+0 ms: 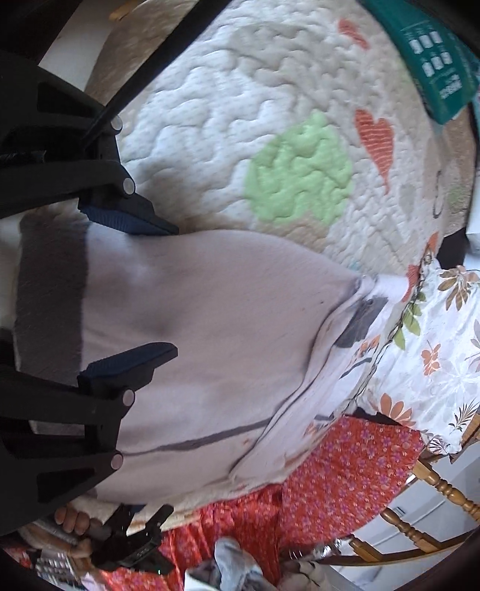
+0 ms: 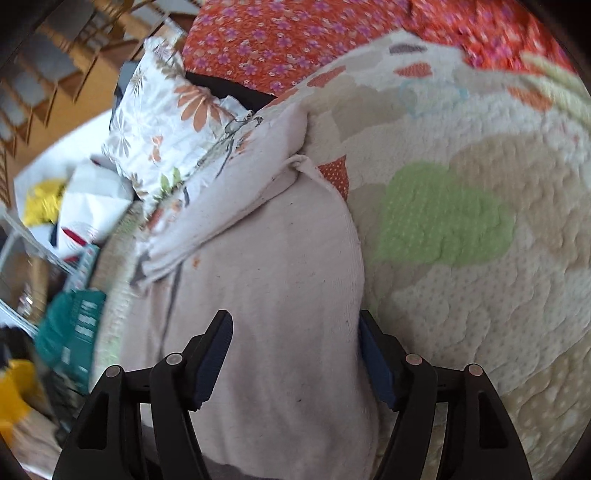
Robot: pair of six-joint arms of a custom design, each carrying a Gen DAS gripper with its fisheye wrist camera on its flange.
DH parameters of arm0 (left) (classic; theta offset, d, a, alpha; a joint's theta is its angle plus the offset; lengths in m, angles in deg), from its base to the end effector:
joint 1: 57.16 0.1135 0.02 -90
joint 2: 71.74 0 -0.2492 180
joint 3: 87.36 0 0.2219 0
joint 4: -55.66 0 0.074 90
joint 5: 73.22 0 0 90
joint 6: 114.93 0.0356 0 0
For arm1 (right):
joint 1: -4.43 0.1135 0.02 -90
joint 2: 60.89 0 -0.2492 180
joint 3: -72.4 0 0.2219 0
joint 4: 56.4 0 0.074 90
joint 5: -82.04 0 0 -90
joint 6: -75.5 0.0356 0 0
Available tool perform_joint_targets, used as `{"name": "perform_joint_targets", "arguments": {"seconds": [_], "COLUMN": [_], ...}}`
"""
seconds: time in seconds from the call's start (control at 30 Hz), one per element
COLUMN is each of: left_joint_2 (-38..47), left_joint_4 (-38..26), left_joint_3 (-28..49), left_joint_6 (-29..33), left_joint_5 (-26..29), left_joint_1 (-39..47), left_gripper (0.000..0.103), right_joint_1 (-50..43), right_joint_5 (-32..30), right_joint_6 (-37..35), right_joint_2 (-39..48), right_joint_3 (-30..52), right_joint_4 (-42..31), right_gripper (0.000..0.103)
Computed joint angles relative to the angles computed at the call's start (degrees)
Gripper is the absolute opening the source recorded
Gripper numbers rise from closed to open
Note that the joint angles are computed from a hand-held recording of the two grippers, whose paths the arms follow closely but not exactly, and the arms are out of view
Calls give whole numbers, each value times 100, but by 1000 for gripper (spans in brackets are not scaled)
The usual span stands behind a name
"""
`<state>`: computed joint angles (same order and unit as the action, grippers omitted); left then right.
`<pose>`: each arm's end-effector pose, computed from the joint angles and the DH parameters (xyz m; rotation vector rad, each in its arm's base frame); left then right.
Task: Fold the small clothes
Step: 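Move both tools to the grey hem band of the cardigan, then grasp the grey hem band with both tools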
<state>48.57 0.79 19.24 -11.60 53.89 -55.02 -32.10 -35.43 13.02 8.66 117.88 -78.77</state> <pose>0.3993 -0.0066 0.1807 0.4147 2.5526 -0.7927 0.1772 -0.1108 0.1800 1.0324 2.0755 0.4898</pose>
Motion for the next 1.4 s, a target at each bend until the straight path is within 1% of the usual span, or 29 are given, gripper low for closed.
{"name": "perform_joint_targets", "arguments": {"seconds": [0.1,0.2,0.33,0.4,0.6,0.7,0.8,0.9,0.97,1.03,1.07,1.1,1.17,1.23,1.3,1.33,1.37,1.4], "left_joint_2": [80,111,175,160,-162,-226,-195,-213,-117,-14,21,98,270,255,225,221,252,277], "left_joint_4": [-355,-537,-820,-895,-580,-515,-506,-422,-575,-770,-816,-911,-1169,-1148,-1127,-1130,-1193,-1228], "left_joint_3": [90,94,62,-31,-654,-765,-774,-842,-722,-554,-516,-422,-220,-249,-297,-311,-282,-266], "left_joint_6": [158,249,393,461,591,678,721,695,710,708,705,705,727,711,764,791,837,842], "left_joint_5": [258,386,558,560,219,36,95,124,205,231,242,317,569,598,580,575,595,624], "left_joint_1": [96,191,346,373,314,245,259,258,287,367,413,467,576,559,516,482,456,433], "left_gripper": [50,46,44,44,44,46,51,51,51,37,24,20,20,20,20,23,28,30], "right_joint_1": [-177,-173,-98,-41,-4,114,253,452,570,541,577,593,547,469,510,602,698,846], "right_joint_5": [-441,-642,-871,-920,-1191,-1247,-1219,-1047,-943,-1000,-968,-961,-1018,-1128,-1127,-1067,-992,-857], "right_joint_6": [120,139,230,303,454,530,545,512,512,448,502,531,545,542,569,633,688,755], "right_joint_2": [-19,-112,-314,-526,-990,-1268,-1514,-1712,-1828,-1869,-1918,-1947,-1987,-2014,-2084,-2143,-2189,-2244], "right_joint_3": [-116,-209,-451,-629,-1011,-1175,-1302,-1335,-1357,-1403,-1445,-1477,-1516,-1566,-1610,-1614,-1623,-1628], "right_joint_4": [58,14,22,24,-33,-147,-281,-461,-551,-634,-626,-627,-667,-702,-737,-761,-767,-778], "right_gripper": [72,69,68,68,67,67,66,61,57,50,48,44,40,37,37,37,37,37]}}
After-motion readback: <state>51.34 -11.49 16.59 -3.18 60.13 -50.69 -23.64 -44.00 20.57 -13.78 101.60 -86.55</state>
